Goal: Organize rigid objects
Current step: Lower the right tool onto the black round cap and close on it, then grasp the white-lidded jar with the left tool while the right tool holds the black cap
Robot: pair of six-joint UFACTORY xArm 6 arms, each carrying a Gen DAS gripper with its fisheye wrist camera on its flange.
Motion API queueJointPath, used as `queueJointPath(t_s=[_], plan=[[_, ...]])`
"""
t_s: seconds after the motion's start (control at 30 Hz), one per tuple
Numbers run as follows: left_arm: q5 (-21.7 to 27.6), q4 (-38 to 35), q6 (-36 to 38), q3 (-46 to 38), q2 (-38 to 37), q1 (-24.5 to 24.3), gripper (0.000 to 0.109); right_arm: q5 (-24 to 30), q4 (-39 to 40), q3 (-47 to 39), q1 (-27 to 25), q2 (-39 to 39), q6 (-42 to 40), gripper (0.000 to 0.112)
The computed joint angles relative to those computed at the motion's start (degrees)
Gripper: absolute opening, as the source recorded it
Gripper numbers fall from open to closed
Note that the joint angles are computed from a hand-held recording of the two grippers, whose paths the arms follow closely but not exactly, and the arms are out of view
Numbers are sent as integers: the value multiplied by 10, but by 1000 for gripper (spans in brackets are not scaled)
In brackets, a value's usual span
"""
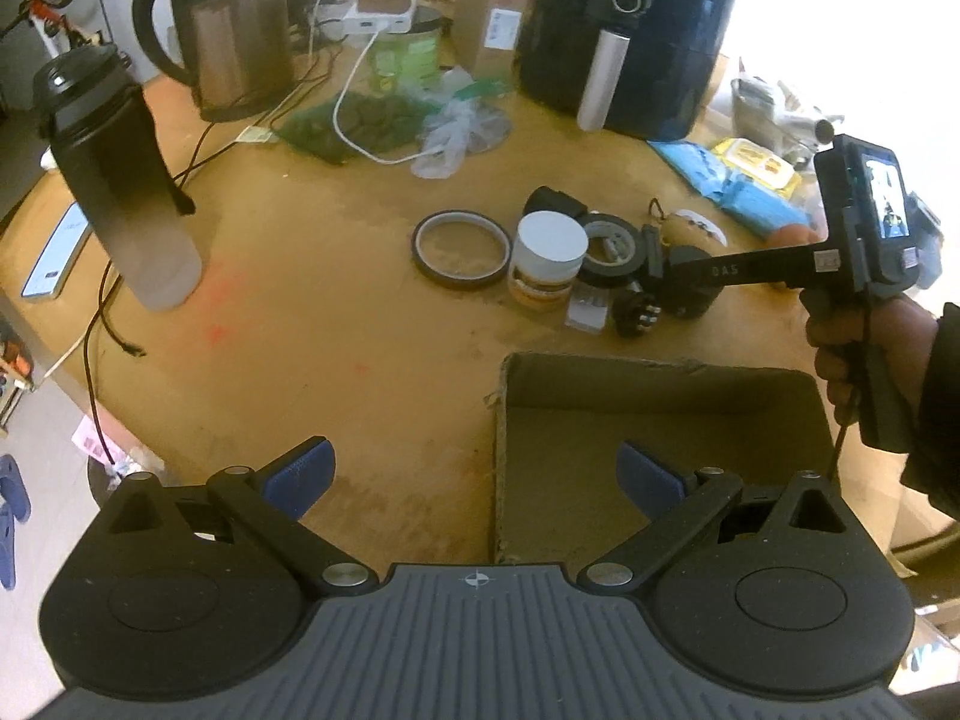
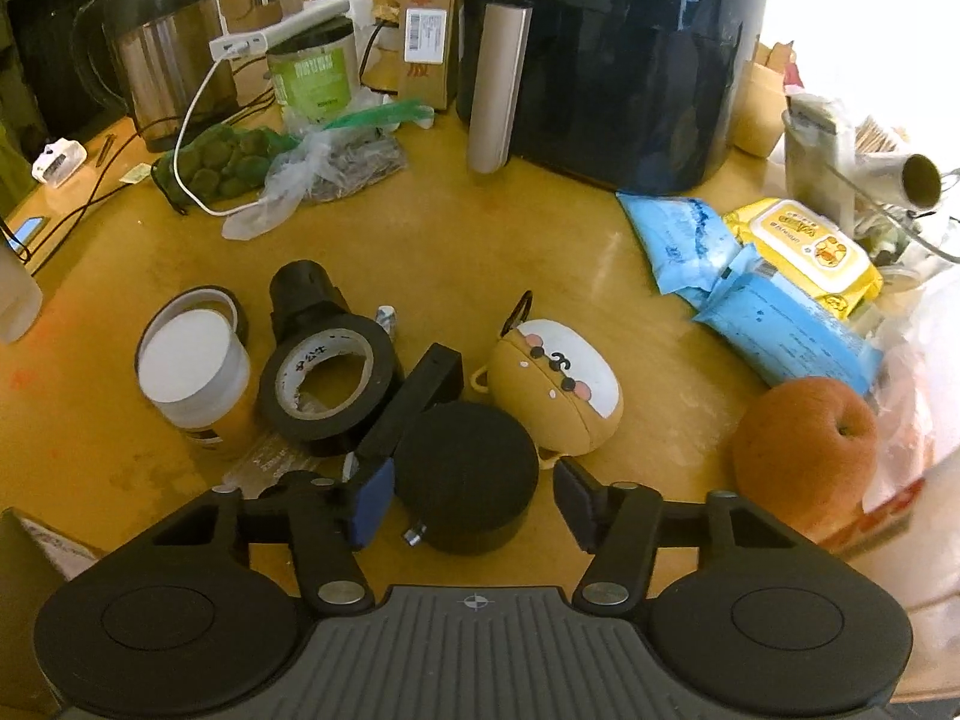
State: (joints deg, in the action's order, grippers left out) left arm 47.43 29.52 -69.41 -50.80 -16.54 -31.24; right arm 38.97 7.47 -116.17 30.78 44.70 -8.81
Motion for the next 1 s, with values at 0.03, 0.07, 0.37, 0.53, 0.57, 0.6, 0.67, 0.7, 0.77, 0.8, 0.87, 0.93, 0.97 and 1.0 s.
queueJointPath(t_s=[0.03, 0.07, 0.37, 0.53, 0.57, 0.6, 0.67, 0.7, 0.77, 0.8, 0.87, 0.93, 0.97, 1.0], plan=[[1, 0, -3, 1, -2, 0, 103, 6, 3, -11, 0, 7, -2, 60], [2, 2, -6, 2, -3, 0, 103, 11, 5, -20, 0, 14, -5, 59], [7, -11, 7, 0, -4, 4, 103, 29, 2, -54, 1, 38, -8, 59], [1, -7, 21, -5, 0, 10, 103, 26, -1, -40, 0, 23, -8, 59], [-1, -7, 26, -7, 2, 12, 103, 24, 0, -35, -1, 19, -7, 59], [-3, -5, 29, -8, 3, 14, 103, 21, 5, -28, -2, 12, -8, 59], [-7, 0, 33, -11, 7, 17, 103, 15, 16, -12, -4, -3, -13, 59], [-11, 2, 36, -13, 8, 19, 103, 9, 20, -1, -5, -13, -15, 59], [-18, 7, 40, -15, 12, 22, 103, 4, 27, 14, -7, -28, -17, 59], [-21, 9, 42, -18, 15, 24, 103, 0, 31, 23, -7, -37, -18, 59], [-28, 11, 49, -23, 21, 28, 103, -8, 43, 42, -9, -54, -24, 59], [-34, 12, 55, -29, 29, 32, 103, -15, 49, 60, -10, -71, -26, 59], [-36, 13, 58, -32, 33, 34, 103, -19, 53, 70, -11, -80, -27, 59], [-39, 13, 62, -36, 38, 36, 103, -23, 56, 80, -11, -89, -28, 59]])
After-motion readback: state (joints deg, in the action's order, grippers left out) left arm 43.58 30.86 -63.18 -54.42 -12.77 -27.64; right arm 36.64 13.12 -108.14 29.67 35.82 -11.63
